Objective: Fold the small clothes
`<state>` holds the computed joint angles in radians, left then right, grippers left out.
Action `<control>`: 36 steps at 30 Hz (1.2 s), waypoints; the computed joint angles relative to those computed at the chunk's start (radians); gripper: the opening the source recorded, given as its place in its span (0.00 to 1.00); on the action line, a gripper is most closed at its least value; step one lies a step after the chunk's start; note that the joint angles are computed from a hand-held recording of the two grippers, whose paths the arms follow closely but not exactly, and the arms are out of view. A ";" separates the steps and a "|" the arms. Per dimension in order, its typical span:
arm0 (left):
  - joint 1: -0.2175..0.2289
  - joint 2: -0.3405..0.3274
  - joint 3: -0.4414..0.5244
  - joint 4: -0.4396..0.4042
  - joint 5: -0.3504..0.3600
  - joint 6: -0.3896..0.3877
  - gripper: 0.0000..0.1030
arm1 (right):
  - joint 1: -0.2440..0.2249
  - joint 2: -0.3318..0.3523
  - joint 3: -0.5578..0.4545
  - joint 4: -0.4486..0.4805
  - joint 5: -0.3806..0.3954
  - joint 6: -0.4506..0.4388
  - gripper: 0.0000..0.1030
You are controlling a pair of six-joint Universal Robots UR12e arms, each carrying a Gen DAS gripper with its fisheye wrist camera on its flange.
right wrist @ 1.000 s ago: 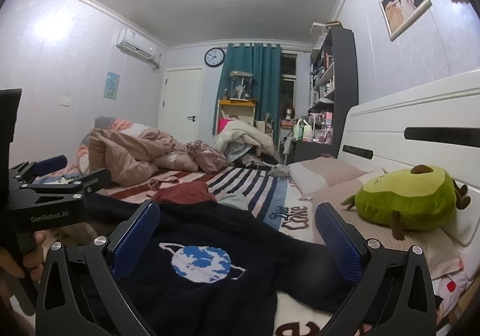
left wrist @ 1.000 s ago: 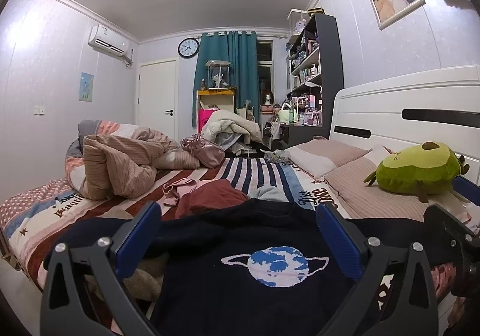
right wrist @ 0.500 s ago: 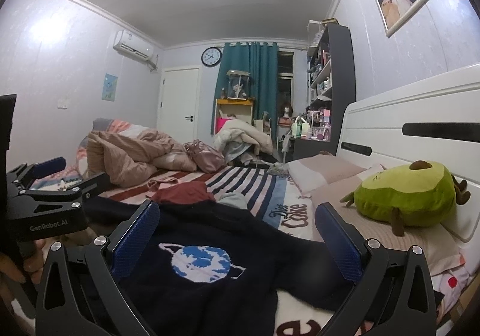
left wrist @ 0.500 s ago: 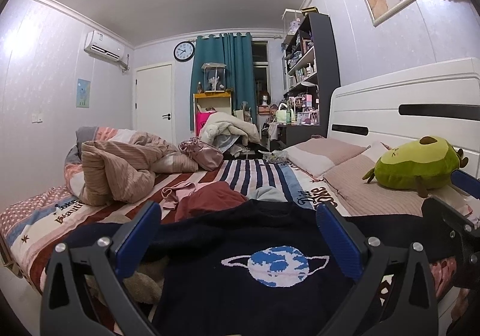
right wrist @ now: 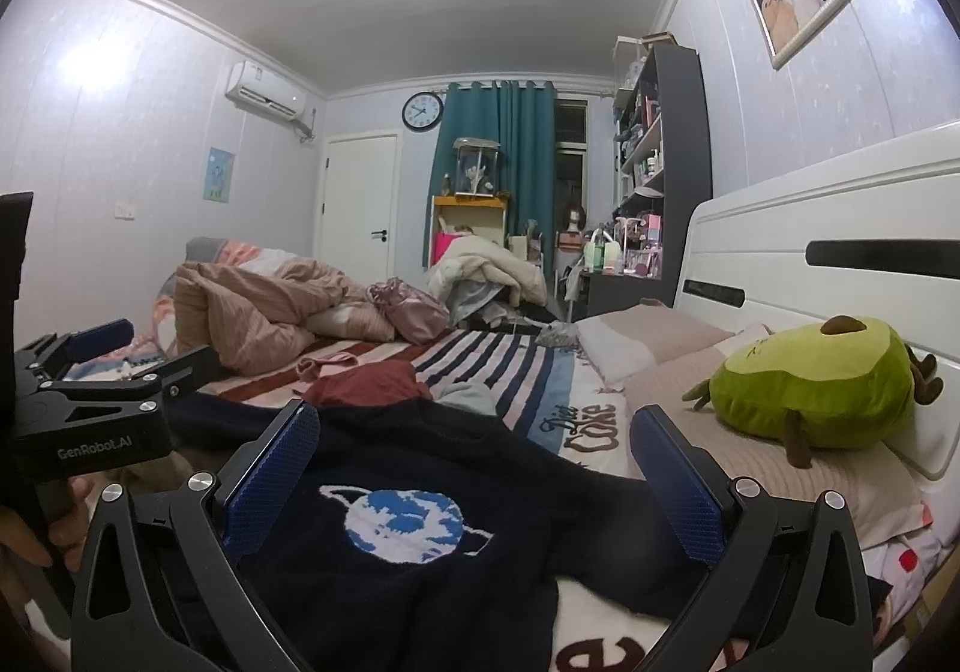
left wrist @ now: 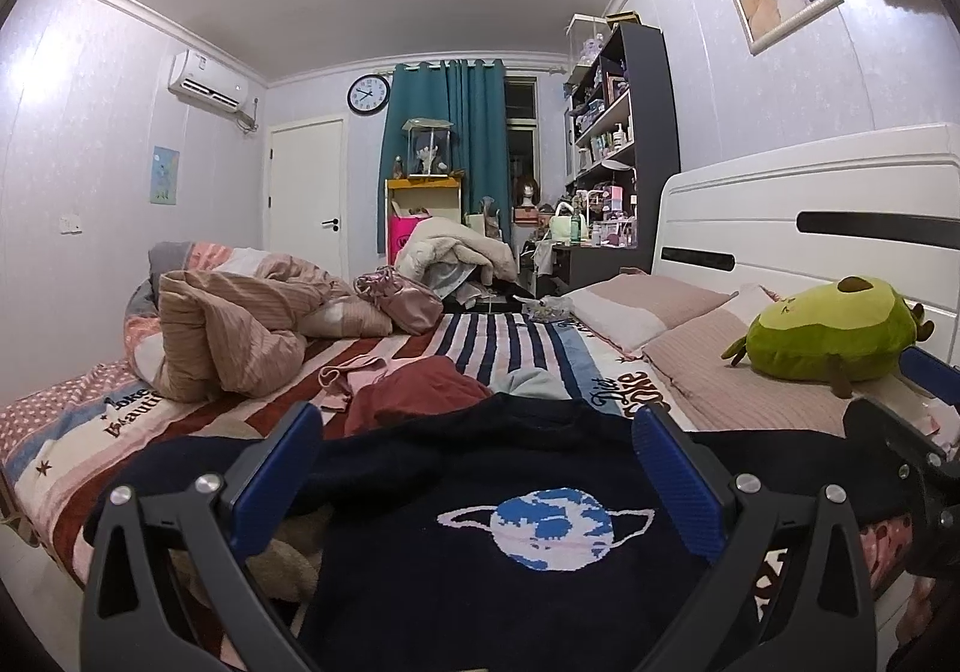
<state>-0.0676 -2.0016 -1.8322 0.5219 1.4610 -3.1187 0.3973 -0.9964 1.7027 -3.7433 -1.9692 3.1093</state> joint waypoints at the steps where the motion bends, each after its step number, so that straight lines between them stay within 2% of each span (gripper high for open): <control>1: 0.000 -0.001 0.001 -0.002 -0.003 -0.001 0.99 | 0.000 0.001 -0.001 -0.001 -0.002 0.000 1.00; 5: 0.008 -0.004 0.006 -0.013 -0.034 -0.015 0.99 | -0.002 0.001 0.001 -0.001 0.000 0.004 1.00; 10: 0.011 -0.010 0.012 -0.027 -0.029 -0.012 0.99 | 0.004 0.011 -0.009 0.010 0.001 0.017 1.00; 16: 0.011 -0.013 0.015 -0.044 0.004 -0.021 0.99 | 0.009 0.015 -0.018 0.029 0.015 0.022 1.00; 22: 0.011 -0.005 0.008 -0.077 0.059 -0.014 0.99 | -0.004 0.012 -0.022 0.045 0.086 0.073 1.00; 27: 0.025 -0.005 0.008 -0.092 0.088 -0.039 0.99 | -0.007 0.014 -0.028 0.072 0.108 0.100 1.00; 29: 0.045 -0.007 0.011 -0.115 0.077 -0.054 0.99 | -0.008 0.014 -0.029 0.086 0.116 0.105 1.00; 32: 0.105 -0.007 0.012 -0.157 -0.050 -0.131 0.99 | -0.009 0.027 -0.040 0.105 0.089 0.108 1.00; 34: 0.139 -0.011 0.014 -0.187 -0.052 -0.192 0.99 | -0.011 0.038 -0.052 0.135 0.082 0.126 1.00; 36: 0.169 -0.020 0.014 -0.198 -0.022 -0.217 0.99 | -0.016 0.049 -0.065 0.179 0.096 0.154 1.00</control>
